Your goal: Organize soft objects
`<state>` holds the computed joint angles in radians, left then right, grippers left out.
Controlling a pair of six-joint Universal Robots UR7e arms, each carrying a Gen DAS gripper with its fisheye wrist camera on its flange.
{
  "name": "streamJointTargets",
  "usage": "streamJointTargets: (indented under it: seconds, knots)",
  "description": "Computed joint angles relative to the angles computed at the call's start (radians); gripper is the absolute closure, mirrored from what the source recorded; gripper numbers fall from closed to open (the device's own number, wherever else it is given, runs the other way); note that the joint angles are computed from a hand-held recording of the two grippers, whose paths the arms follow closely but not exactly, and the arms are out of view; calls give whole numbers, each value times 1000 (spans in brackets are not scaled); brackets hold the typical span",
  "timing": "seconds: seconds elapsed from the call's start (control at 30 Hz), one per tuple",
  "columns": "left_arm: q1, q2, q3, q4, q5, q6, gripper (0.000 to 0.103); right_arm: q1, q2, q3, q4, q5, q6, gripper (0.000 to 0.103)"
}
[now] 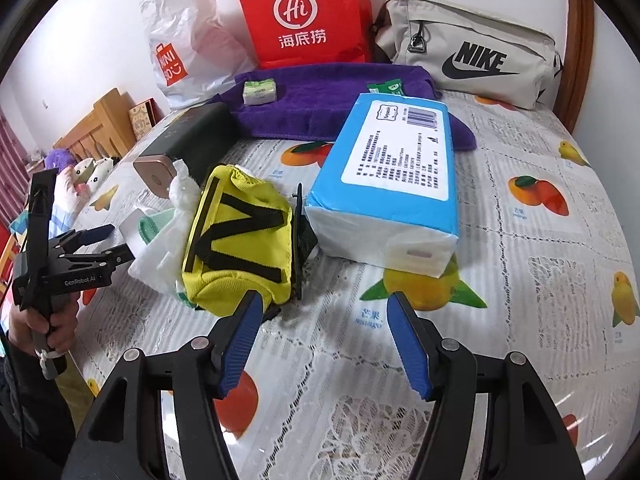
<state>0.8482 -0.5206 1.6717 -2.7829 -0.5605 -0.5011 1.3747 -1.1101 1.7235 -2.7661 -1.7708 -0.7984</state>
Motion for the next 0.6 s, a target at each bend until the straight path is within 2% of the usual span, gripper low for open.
streamJointTargets:
  seconds: [0.03, 0.07, 0.1, 0.13, 0.2, 0.33, 0.4, 0.6]
  knots:
    - [-1, -1, 0, 6, 12, -10, 38, 2, 4, -3, 0, 3, 3, 39]
    - [-2, -7, 6, 3, 18, -21, 46, 3, 8, -6, -1, 5, 5, 39]
    - [1, -10, 6, 5, 23, -28, 58, 5, 13, -9, -5, 10, 6, 40]
    - [2, -16, 11, 7, 26, -39, 65, 6, 17, -11, -4, 11, 8, 42]
    - [4, -20, 18, -5, 29, -34, 71, 8, 26, -22, 13, 15, 14, 49]
    - [4, -21, 29, -38, 29, -22, 73, 12, 42, -45, 47, 7, 34, 78]
    - [4, -18, 28, -44, 32, -18, 73, 15, 45, -48, 47, 3, 35, 81]
    - [4, -19, 34, -59, 28, -11, 73, 23, 48, -53, 33, 11, 18, 81]
